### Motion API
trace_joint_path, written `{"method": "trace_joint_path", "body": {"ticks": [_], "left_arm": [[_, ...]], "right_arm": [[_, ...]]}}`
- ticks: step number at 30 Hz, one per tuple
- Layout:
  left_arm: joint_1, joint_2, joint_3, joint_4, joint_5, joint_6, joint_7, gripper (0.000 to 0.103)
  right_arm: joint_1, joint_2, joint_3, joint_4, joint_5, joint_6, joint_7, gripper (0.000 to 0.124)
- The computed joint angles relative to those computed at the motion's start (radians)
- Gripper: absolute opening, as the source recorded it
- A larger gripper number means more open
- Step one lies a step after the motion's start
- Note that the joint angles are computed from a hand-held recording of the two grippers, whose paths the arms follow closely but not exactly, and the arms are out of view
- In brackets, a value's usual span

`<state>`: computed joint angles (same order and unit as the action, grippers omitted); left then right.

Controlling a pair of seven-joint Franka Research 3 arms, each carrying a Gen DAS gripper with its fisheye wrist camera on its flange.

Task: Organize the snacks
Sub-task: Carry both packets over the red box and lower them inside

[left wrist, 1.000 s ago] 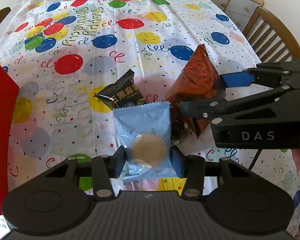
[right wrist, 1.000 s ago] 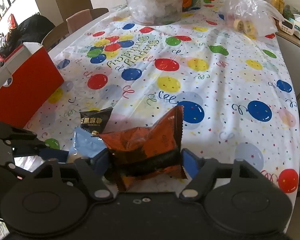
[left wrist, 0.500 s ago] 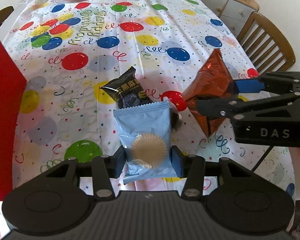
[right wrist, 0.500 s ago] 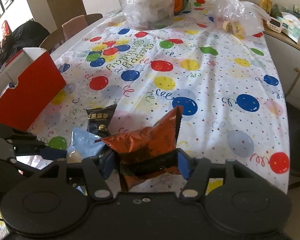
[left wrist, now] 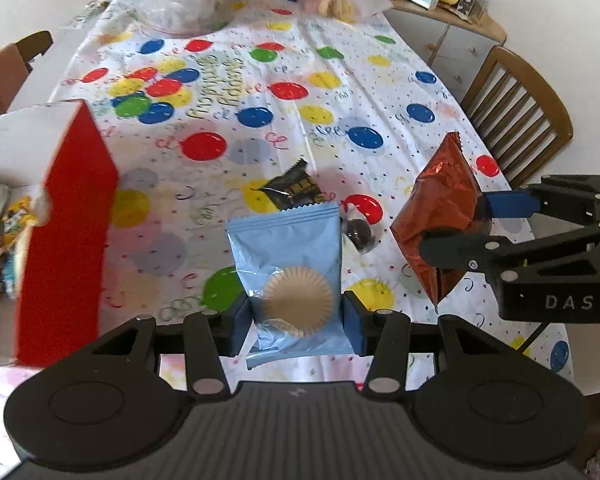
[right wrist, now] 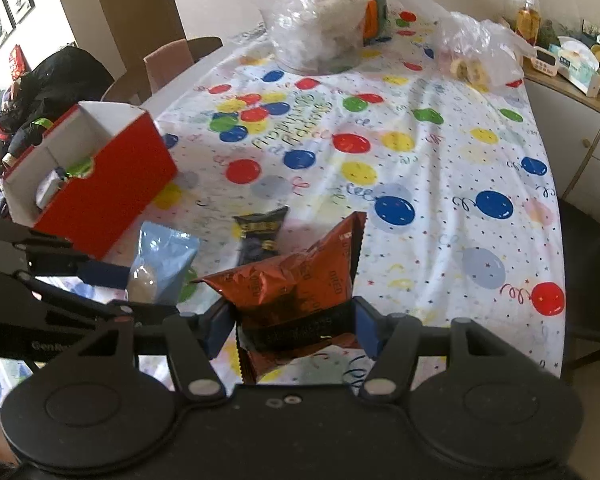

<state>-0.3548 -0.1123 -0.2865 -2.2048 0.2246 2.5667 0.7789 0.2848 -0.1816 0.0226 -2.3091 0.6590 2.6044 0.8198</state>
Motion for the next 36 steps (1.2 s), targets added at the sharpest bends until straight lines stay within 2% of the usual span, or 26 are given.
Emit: {"method": "trace_joint_path", "body": {"ticks": [8, 15, 25, 30, 36], "left_arm": [[0.009, -0.154, 0.045, -0.104, -0.074, -0.013, 0.105, 0.047], [0.032, -0.284, 0.095, -0.186, -0.115, -0.033, 0.201, 0.047], [0.098, -0.44, 0.182, -0.283, -0.144, -0.041, 0.332, 0.047], [0.136, -0.475, 0.226, -0.309, -0.164, -0.055, 0.399, 0.047], [0.198, -0.489, 0.25, -0.332, -0.167, -0.072, 0.455, 0.047]], "right_arm": [[0.037, -0.076, 0.032, -0.02, -0.024, 0.002, 0.08, 0.062], [0.094, -0.087, 0.065, 0.001, -0.048, 0.027, 0.167, 0.062], [0.164, -0.027, 0.123, 0.072, -0.119, 0.091, 0.307, 0.062], [0.192, 0.026, 0.149, 0.123, -0.178, 0.121, 0.376, 0.062], [0.218, 0.108, 0.174, 0.2, -0.272, 0.137, 0.474, 0.062]]}}
